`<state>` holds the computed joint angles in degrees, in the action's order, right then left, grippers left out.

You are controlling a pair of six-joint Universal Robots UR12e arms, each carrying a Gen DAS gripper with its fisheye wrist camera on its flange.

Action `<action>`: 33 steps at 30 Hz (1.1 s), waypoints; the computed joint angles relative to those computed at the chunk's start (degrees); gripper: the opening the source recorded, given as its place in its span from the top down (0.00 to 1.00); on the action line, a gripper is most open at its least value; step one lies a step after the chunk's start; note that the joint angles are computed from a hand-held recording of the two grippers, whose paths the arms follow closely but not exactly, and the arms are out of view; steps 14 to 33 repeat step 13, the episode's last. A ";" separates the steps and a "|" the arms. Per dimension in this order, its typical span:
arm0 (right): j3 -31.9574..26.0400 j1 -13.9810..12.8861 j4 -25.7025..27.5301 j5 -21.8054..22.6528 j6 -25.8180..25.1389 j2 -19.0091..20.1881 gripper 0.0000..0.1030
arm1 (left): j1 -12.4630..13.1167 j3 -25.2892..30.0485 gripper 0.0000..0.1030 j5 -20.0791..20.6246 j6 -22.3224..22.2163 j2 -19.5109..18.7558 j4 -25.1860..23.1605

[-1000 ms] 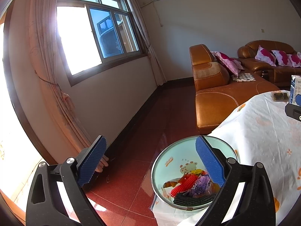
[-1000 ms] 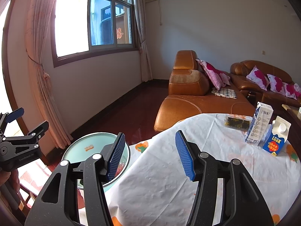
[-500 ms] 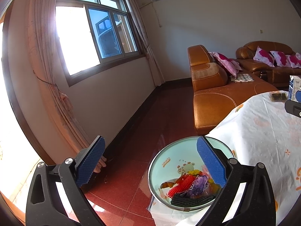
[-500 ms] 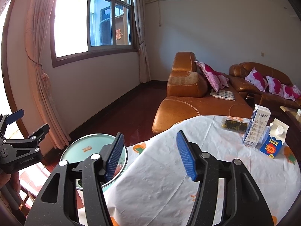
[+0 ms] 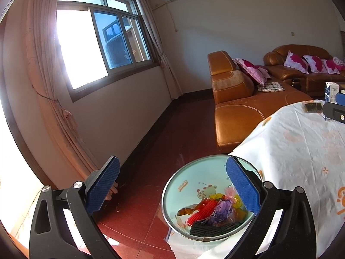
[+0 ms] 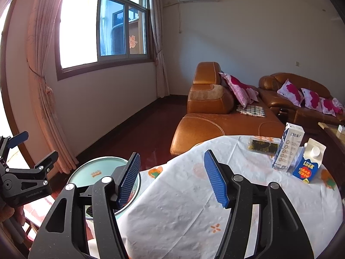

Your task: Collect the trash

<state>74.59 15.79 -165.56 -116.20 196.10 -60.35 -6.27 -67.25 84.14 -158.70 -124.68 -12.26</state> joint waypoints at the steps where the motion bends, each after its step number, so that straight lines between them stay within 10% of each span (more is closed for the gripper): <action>1: -0.03 0.00 0.07 0.07 0.03 0.02 0.39 | -0.09 -0.14 0.06 0.02 0.63 0.02 0.21; 33: 6.30 -1.88 6.29 -4.97 4.25 -3.92 0.31 | 0.00 -0.29 0.06 -1.87 -0.66 0.35 -2.04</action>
